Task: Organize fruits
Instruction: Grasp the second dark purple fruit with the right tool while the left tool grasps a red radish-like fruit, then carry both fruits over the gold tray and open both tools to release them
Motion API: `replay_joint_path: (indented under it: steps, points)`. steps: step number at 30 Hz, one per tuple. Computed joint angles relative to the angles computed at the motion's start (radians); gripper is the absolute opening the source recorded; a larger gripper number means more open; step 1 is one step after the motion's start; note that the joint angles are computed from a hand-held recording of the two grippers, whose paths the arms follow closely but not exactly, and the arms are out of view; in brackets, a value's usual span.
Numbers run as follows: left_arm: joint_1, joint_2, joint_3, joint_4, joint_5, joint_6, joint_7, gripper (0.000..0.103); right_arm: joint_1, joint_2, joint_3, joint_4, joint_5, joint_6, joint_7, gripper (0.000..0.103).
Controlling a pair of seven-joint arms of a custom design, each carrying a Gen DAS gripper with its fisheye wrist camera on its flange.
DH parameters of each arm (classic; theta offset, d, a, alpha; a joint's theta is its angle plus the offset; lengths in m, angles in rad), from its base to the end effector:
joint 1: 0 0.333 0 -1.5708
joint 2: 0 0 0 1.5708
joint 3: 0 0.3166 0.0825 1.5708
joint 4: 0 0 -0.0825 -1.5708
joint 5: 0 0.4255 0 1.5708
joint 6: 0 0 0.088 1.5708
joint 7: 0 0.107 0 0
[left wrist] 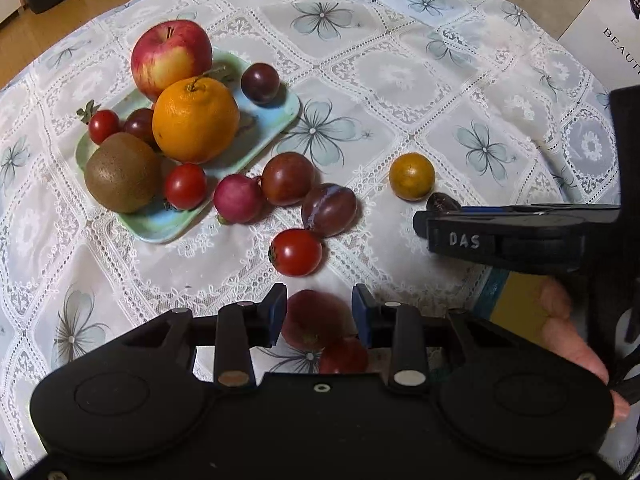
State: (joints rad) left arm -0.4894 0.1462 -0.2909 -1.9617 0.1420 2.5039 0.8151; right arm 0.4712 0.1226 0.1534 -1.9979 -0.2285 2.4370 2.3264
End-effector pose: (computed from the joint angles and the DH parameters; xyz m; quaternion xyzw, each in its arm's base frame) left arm 0.4706 -0.4590 0.4265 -0.6533 0.7295 -0.1995 0.0361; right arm 0.5235 0.3740 0.4118 -0.7014 0.6907 -0.0922 0.1498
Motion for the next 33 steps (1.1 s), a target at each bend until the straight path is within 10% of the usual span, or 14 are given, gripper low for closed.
replay_joint_path:
  steps: [16,33]
  points:
    - [-0.038,0.098,0.013,0.105,0.047,-0.150,-0.007,0.047,-0.036,-0.073,-0.006,-0.094,0.117,0.092,-0.048,0.041]
    - [-0.045,-0.095,-0.062,-0.044,0.018,0.016,0.078,0.047,-0.030,-0.389,0.008,-0.302,0.086,0.025,0.140,0.041]
